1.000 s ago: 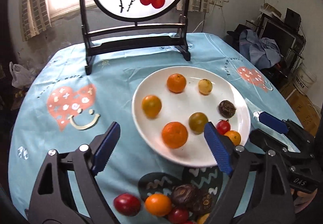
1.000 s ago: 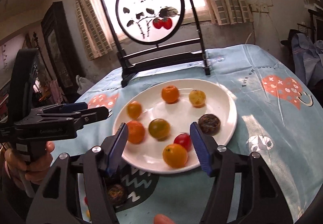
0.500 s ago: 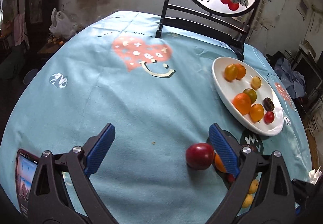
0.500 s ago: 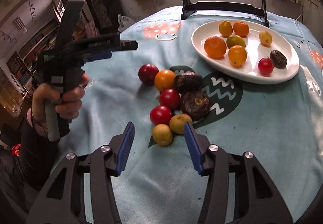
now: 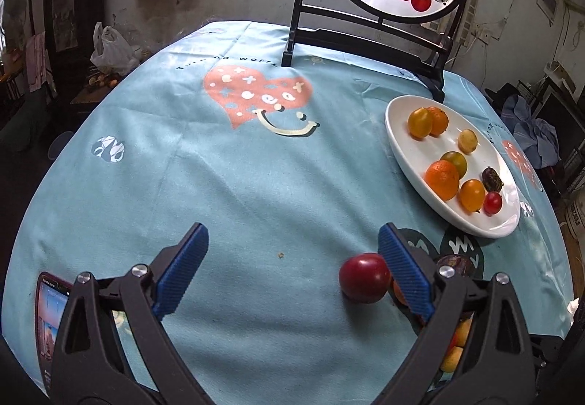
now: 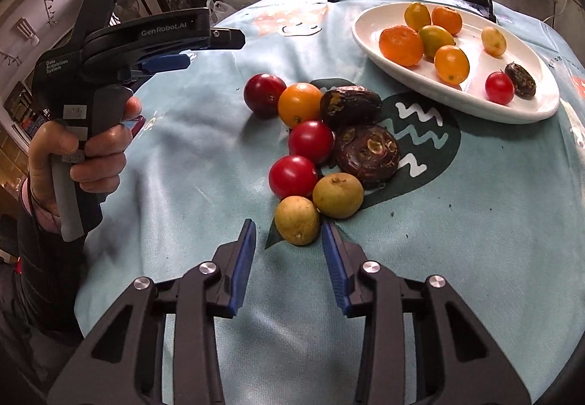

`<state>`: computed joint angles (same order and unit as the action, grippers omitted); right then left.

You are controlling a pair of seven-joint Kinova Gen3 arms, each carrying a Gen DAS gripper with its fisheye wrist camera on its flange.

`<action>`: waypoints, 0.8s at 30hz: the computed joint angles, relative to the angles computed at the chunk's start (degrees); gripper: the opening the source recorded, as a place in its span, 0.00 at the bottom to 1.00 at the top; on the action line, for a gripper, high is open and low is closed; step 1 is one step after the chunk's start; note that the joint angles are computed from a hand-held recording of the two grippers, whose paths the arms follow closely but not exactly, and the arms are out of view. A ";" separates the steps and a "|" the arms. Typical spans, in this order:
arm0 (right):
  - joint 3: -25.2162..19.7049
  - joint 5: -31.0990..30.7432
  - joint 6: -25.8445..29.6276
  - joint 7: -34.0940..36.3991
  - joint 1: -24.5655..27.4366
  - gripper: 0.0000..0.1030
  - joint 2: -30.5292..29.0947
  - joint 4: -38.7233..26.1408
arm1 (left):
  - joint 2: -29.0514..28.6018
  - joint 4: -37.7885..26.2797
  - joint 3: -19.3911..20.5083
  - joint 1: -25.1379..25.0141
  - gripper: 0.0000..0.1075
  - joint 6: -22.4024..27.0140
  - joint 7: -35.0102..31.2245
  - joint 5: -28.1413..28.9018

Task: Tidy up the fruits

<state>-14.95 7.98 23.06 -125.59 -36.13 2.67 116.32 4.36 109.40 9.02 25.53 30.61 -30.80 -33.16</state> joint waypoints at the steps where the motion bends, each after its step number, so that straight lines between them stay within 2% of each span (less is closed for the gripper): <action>1: 0.02 1.36 0.20 -1.25 -0.44 0.38 0.08 -0.08 | -0.04 0.01 0.01 -0.05 0.89 -0.06 -0.05 0.21; 3: 0.09 3.23 0.23 -2.90 -0.94 0.38 0.25 -0.15 | -0.12 0.04 0.02 -0.21 0.89 -0.24 -0.32 0.67; 7: 0.18 2.17 -0.13 -2.03 -0.54 0.37 0.38 -0.18 | -0.17 0.10 0.04 -0.17 0.89 -0.23 -0.12 0.37; 16: 0.37 5.06 0.38 -4.86 -1.53 0.35 0.63 -0.43 | -0.11 0.02 0.19 -0.22 0.89 0.14 -0.76 0.71; 20: 0.56 9.17 1.46 -8.79 -2.75 0.29 0.87 -0.77 | 0.02 0.00 0.17 0.09 0.89 0.34 -0.19 -0.01; 24: 0.39 9.55 1.49 -9.17 -2.66 0.27 0.66 -0.58 | 0.35 -0.26 0.19 0.25 0.89 0.74 -0.62 0.12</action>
<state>-14.56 17.53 24.56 -134.76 -38.79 3.33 115.75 4.71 109.14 9.21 25.78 31.36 -31.42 -33.04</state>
